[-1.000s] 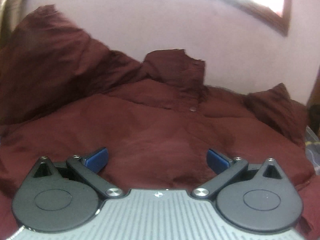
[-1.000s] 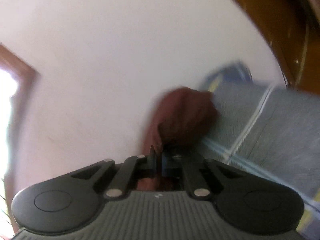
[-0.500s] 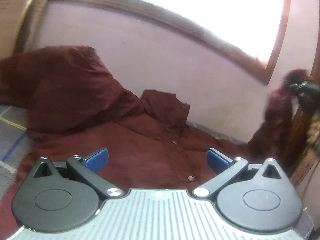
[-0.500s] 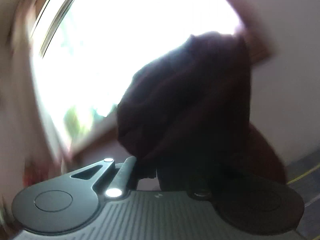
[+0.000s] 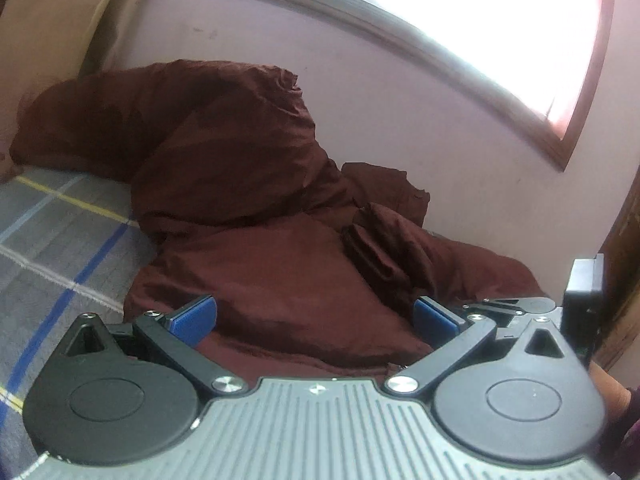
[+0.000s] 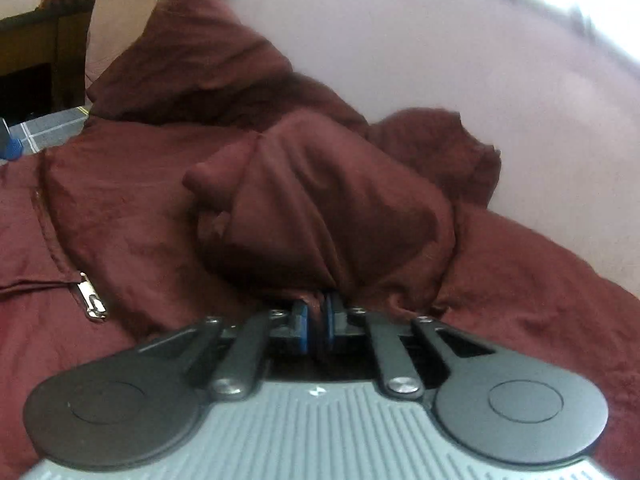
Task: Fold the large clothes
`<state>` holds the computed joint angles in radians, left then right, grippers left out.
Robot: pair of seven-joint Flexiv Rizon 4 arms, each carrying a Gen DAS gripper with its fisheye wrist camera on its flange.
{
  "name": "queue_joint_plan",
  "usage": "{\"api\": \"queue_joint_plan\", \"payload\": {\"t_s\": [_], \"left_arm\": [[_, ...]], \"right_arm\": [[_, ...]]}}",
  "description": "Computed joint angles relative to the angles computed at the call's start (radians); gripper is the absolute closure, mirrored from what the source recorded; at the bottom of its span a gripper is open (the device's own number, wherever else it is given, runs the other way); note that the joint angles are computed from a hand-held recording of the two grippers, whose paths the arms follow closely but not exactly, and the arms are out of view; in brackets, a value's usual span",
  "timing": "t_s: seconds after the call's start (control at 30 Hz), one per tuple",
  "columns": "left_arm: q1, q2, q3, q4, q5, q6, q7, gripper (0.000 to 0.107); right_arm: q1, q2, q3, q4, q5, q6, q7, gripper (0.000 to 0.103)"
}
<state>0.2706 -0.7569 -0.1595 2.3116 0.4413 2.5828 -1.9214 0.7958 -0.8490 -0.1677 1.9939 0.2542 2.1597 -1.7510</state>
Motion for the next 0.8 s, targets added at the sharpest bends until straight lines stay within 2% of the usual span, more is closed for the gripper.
{"api": "queue_joint_plan", "payload": {"t_s": [0.07,0.13,0.2,0.23,0.3,0.43,0.47,0.53,0.6,0.63,0.7,0.8], "left_arm": [[0.015,-0.013,-0.005,-0.002,0.019,0.010,-0.012,0.004],[0.023,-0.017,-0.002,0.008,0.031,0.028,-0.017,0.004],[0.036,-0.013,-0.003,0.018,0.045,0.032,-0.027,0.004],[0.055,-0.010,-0.010,0.018,0.064,0.027,-0.042,0.004],[0.095,-0.003,-0.022,0.019,0.099,0.018,-0.075,0.004],[0.141,0.020,-0.012,0.027,0.120,0.035,-0.119,0.004],[0.149,0.024,-0.008,0.027,0.123,0.037,-0.128,0.004],[0.168,0.031,-0.001,0.025,0.129,0.045,-0.151,0.004],[0.192,0.030,0.002,0.011,0.148,0.050,-0.176,0.004],[0.215,0.034,-0.003,-0.005,0.177,0.032,-0.194,0.004],[0.259,0.038,-0.013,-0.047,0.234,-0.005,-0.228,0.004],[0.290,0.018,-0.001,-0.109,0.237,-0.017,-0.261,0.004]], "right_arm": [[-0.080,0.060,0.077,0.036,-0.069,0.010,0.019,0.081],[-0.176,0.103,0.173,0.088,-0.144,0.079,0.047,0.061],[-0.231,0.106,0.237,0.103,-0.207,0.158,0.074,0.058],[-0.249,0.117,0.254,0.098,-0.241,0.161,0.088,0.058],[-0.220,0.127,0.238,0.079,-0.223,0.168,0.087,0.058],[-0.153,0.081,0.178,-0.067,-0.133,0.109,0.101,0.059],[-0.149,0.063,0.172,-0.114,-0.121,0.065,0.128,0.059],[-0.097,0.015,0.111,-0.200,-0.076,-0.033,0.155,0.059],[-0.082,-0.025,0.084,-0.253,-0.104,-0.144,0.187,0.059],[-0.072,-0.049,0.068,-0.271,-0.118,-0.164,0.200,0.058],[-0.078,-0.080,0.068,-0.289,-0.139,-0.140,0.229,0.057],[-0.108,-0.080,0.093,-0.278,-0.178,-0.117,0.262,0.056]]}}
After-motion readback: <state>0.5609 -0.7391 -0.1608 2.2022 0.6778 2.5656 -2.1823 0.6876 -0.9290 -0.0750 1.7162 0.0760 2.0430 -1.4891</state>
